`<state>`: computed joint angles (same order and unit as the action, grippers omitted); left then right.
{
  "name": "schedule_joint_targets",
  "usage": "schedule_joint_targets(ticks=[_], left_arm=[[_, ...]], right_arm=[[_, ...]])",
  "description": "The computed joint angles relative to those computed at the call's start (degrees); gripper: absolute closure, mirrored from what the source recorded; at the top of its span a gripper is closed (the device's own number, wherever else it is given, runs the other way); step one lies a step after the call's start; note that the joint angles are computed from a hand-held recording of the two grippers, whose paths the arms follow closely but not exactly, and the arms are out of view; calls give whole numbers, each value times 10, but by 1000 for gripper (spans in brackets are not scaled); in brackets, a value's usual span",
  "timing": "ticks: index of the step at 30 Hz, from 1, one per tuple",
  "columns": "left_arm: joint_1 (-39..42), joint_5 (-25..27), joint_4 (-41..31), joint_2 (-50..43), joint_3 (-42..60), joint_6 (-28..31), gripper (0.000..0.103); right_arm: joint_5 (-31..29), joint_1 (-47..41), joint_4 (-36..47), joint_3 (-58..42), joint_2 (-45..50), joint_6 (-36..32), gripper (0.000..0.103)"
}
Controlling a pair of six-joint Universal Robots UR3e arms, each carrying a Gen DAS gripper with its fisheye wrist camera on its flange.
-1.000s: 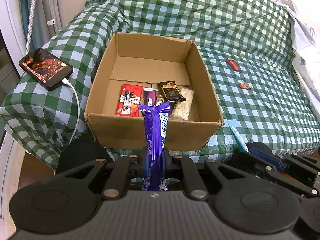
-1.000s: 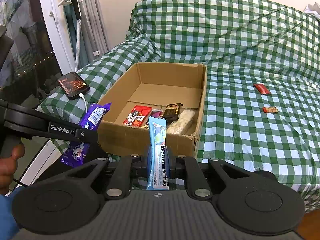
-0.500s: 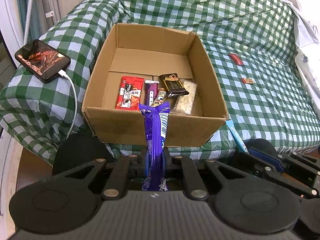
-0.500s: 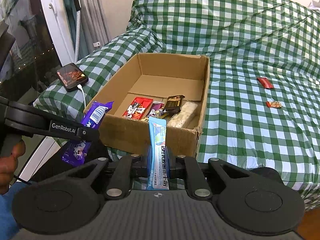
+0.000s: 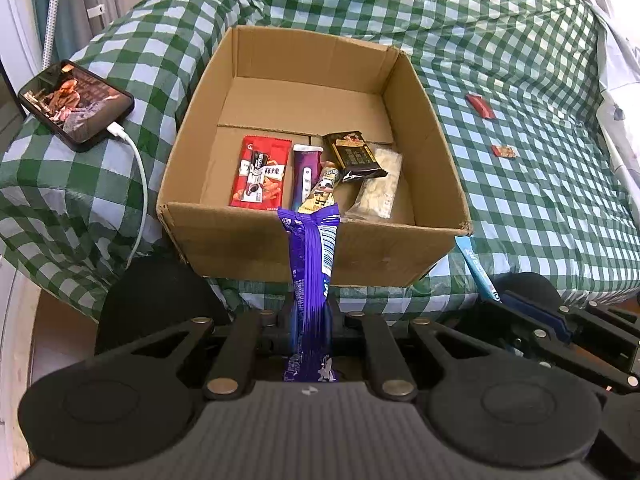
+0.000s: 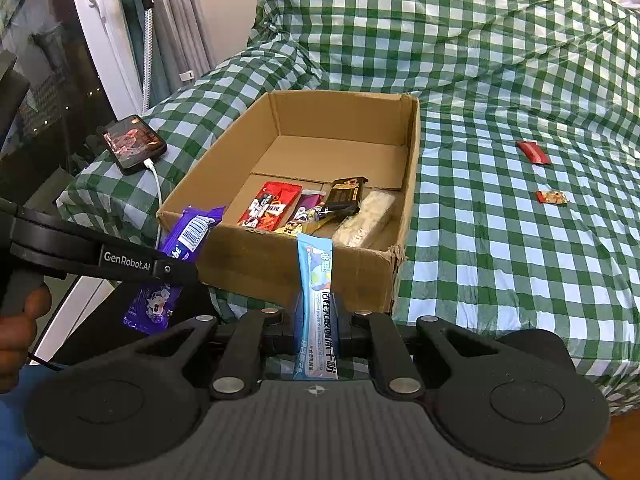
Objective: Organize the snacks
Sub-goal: 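Carry the purple bar and blue-white stick over the box with both tools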
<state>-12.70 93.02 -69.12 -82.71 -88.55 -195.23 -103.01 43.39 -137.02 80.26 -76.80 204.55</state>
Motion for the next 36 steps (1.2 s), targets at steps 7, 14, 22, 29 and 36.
schedule_joint_targets(ticks=[7, 14, 22, 29, 36], left_arm=[[8, -7, 0, -13, 0, 4, 90], [16, -13, -1, -29, 7, 10, 90], [34, -24, -9, -68, 56, 12, 90], [47, -22, -12, -124, 118, 26, 90], [59, -16, -25, -204, 206, 31, 90]], right_arm=[[14, -11, 14, -14, 12, -2, 89], [21, -21, 32, -39, 30, -2, 89], [30, -35, 54, -99, 71, -14, 89], [48, -59, 66, -163, 111, -18, 89], [73, -90, 72, -244, 171, -33, 89]])
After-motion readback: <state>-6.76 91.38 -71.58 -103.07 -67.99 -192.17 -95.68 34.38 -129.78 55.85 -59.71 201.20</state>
